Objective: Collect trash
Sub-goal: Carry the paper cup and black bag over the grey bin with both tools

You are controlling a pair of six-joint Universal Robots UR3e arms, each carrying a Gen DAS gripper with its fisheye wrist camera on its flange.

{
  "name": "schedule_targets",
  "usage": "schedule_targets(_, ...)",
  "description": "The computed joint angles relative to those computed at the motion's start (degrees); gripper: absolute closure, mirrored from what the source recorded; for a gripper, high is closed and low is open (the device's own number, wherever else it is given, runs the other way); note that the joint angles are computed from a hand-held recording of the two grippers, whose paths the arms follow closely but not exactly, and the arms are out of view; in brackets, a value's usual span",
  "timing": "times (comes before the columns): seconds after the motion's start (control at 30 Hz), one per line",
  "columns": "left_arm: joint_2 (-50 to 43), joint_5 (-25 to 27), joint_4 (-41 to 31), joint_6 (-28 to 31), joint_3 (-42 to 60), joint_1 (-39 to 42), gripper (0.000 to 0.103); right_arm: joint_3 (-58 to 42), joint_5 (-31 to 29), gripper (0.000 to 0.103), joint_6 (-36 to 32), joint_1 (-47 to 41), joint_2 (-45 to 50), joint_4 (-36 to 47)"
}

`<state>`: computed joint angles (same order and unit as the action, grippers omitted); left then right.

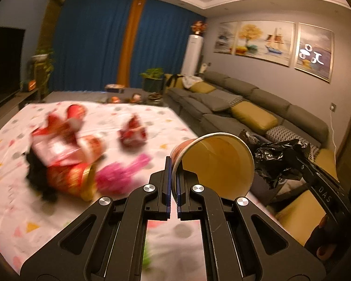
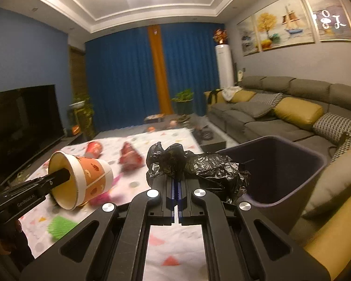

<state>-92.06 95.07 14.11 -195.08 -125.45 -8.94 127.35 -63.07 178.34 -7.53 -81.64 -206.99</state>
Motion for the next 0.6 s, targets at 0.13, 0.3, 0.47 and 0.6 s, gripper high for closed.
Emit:
schedule_targets(0.13, -9.37, 1.10, -1.13, 0.10, 12.20, -4.58, 0.101, -1.20, 0.60, 0.100, 0.12, -4.21, 0.62, -0.50)
schedule_targets(0.3, -20.63, 1.98, -3.97, 0.67, 27.99, -9.08, 0.101, -4.90, -0.18, 0.100, 1.02, -7.60, 3.94, -1.28)
schedule_targets(0.47, -29.90, 0.06, -10.29, 0.20, 43.03, -10.87, 0.101, -8.52, -1.36, 0.100, 1.50, -8.90, 7.23, -1.16)
schedule_targets(0.6, -36.66, -1.39, -15.51, -0.22, 54.27, -11.42, 0.101, -9.45, -1.89, 0.100, 1.21, -10.01, 9.06, -1.81)
